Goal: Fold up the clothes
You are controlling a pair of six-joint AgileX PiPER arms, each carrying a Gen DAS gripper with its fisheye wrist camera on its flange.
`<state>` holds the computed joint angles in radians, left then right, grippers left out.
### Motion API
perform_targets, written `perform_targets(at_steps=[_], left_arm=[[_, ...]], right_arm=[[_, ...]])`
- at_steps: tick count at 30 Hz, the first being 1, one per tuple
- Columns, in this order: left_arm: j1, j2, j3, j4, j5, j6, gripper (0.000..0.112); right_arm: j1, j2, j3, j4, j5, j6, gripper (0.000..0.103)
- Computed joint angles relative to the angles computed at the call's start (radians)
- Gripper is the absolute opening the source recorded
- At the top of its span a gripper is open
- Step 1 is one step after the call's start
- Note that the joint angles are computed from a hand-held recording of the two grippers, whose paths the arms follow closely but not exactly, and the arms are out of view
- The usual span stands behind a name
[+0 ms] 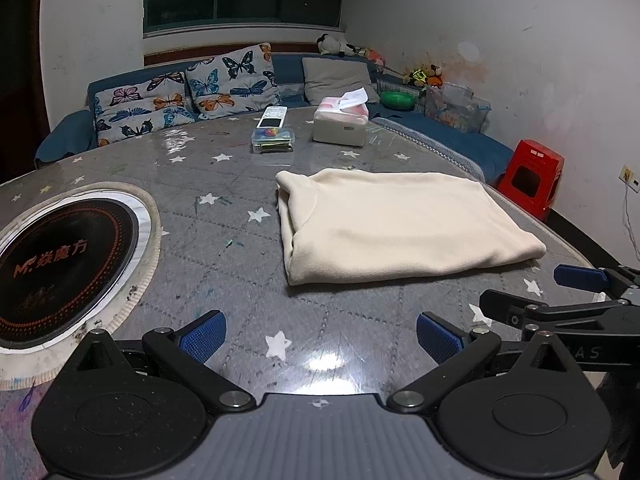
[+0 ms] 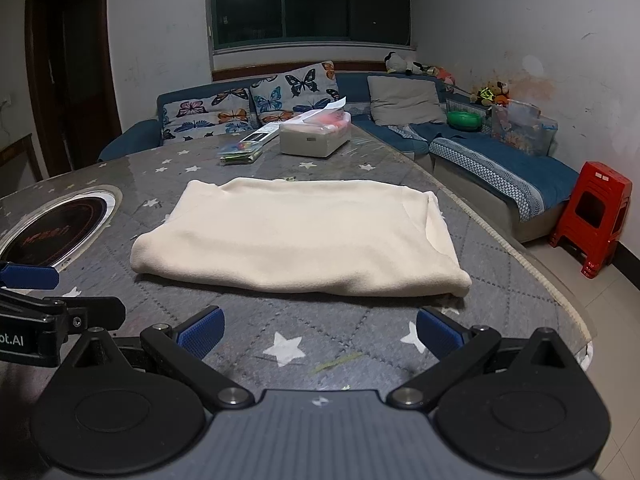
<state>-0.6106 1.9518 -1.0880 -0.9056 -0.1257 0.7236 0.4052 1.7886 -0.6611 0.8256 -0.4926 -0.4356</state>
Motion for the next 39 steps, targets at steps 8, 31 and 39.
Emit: perform_targets(at_steps=[8, 31, 39], left_arm=[[-0.013, -0.024, 0.038, 0.078, -0.025, -0.077, 0.103], [-0.043, -0.049, 0.075, 0.032, -0.075, -0.014, 0.103], [-0.045, -0.040, 0.060, -0.019, -0.068, 0.042, 0.103]], right_arm=[[0.023, -0.016, 0.020, 0.004, -0.018, 0.013, 0.103], [0.044, -0.027, 0.045, -0.010, -0.034, 0.050, 0.103], [0.037, -0.018, 0.033, -0.015, -0.022, 0.051, 0.103]])
